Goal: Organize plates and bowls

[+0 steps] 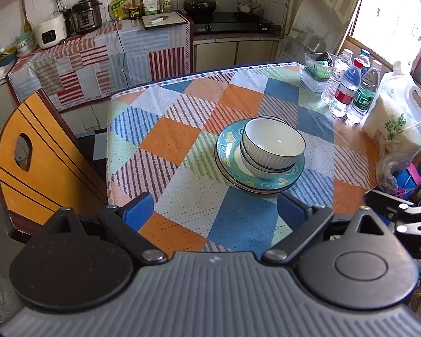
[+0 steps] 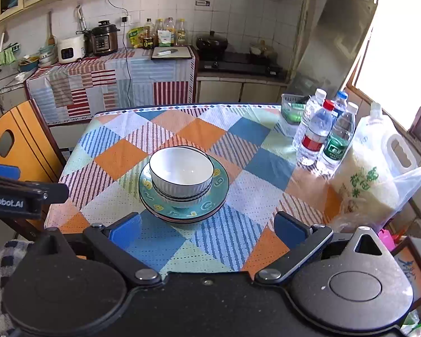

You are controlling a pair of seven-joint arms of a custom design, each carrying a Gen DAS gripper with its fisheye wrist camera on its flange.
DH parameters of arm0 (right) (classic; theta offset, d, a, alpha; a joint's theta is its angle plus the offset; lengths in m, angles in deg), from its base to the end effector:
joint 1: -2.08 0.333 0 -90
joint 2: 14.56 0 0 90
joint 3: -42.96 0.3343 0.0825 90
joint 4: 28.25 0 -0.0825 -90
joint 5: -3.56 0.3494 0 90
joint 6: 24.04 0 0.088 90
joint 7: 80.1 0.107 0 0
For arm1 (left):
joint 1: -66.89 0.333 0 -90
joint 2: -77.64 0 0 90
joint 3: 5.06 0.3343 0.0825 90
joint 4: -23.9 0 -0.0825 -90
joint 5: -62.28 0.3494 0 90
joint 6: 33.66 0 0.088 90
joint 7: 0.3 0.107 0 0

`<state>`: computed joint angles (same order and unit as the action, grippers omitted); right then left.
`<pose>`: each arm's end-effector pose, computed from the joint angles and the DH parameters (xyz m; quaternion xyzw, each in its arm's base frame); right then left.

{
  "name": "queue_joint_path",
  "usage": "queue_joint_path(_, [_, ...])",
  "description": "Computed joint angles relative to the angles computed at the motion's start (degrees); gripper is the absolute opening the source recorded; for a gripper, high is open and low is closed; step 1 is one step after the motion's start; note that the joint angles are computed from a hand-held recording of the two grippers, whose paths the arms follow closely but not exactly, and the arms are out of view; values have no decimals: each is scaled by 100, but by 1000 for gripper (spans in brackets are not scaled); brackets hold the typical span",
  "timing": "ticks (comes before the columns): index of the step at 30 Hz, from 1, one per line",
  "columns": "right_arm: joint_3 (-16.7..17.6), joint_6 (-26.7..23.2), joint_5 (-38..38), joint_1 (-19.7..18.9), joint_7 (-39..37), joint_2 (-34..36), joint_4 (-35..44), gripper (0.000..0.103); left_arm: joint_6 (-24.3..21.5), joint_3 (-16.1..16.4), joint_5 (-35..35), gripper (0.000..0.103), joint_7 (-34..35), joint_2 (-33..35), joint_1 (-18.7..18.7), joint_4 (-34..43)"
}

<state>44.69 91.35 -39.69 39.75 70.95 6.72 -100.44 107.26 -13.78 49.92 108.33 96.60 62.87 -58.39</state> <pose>0.5497 0.3933 0.6250 -0.5882 0.7062 -0.3345 0.2083 0.6679 -0.1311 0.6110 -0.5151 0.7794 -0.3110 0.1747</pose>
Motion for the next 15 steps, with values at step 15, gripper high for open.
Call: queue_joint_path(15, [30, 102, -79, 4, 124, -79, -122, 102, 610, 61, 220, 96, -50, -268, -76, -552])
